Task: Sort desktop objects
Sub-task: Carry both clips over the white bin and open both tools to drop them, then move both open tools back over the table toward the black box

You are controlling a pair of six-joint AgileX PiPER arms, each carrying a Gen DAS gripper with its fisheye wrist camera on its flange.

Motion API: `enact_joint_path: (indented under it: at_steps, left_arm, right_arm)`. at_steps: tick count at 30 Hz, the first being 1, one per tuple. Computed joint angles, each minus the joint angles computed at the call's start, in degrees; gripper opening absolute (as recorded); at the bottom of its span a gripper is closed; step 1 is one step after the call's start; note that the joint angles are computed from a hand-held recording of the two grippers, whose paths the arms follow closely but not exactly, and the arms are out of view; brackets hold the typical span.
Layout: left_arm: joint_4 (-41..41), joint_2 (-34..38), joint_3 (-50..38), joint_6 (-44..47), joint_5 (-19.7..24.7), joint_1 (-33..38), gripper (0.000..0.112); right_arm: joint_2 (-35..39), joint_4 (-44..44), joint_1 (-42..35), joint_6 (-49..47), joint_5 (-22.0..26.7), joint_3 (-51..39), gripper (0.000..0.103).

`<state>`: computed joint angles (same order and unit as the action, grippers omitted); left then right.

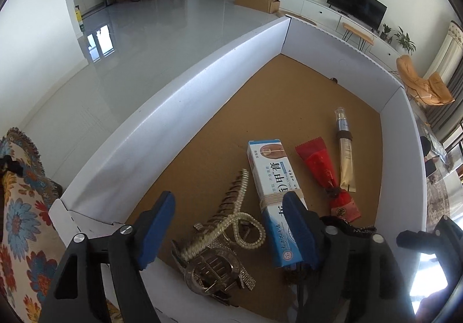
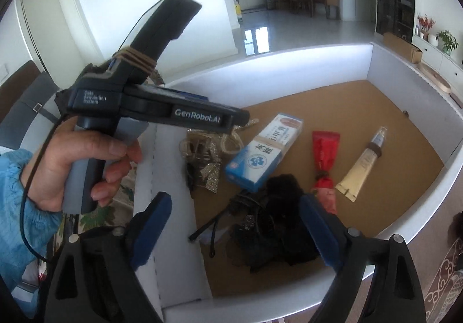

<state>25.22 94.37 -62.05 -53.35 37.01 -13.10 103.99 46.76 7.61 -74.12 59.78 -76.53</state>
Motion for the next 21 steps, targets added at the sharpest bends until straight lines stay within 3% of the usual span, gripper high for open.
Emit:
enact_joint_path:
  at_steps: [4, 6, 10, 13, 17, 21]
  left_arm:
    - [4.6, -1.7, -0.6, -5.6, 2.4, -4.1, 0.077]
    - [7.5, -2.9, -1.5, -8.5, 4.2, -7.7, 0.077]
    - [11.9, -2.2, -6.8, -11.7, 8.8, -18.0, 0.077]
    - [13.1, 1.3, -13.7, -10.8, 11.5, -26.2, 0.079]
    - [12.9, 8.7, -23.9, -8.8, 11.5, -35.2, 0.099]
    - [6.7, 20.1, -35.4, -2.2, 10.2, -39.2, 0.1]
  right_arm:
    - [-1.5, 5.7, -6.7, -3.4, 1.4, 0.5, 0.091]
    - [-2.3, 9.0, -11.5, -6.5, 1.4, 1.8, 0.096]
    - [-2.1, 13.1, -23.5, -14.9, -1.7, 5.9, 0.103]
    - [2.0, 10.1, -31.3, -16.9, -6.3, 5.4, 0.103]
    - [9.1, 2.6, -39.8, -12.8, -11.2, -0.2, 0.103]
    - [13.8, -1.7, -45.5, -8.7, -13.4, -5.8, 0.103]
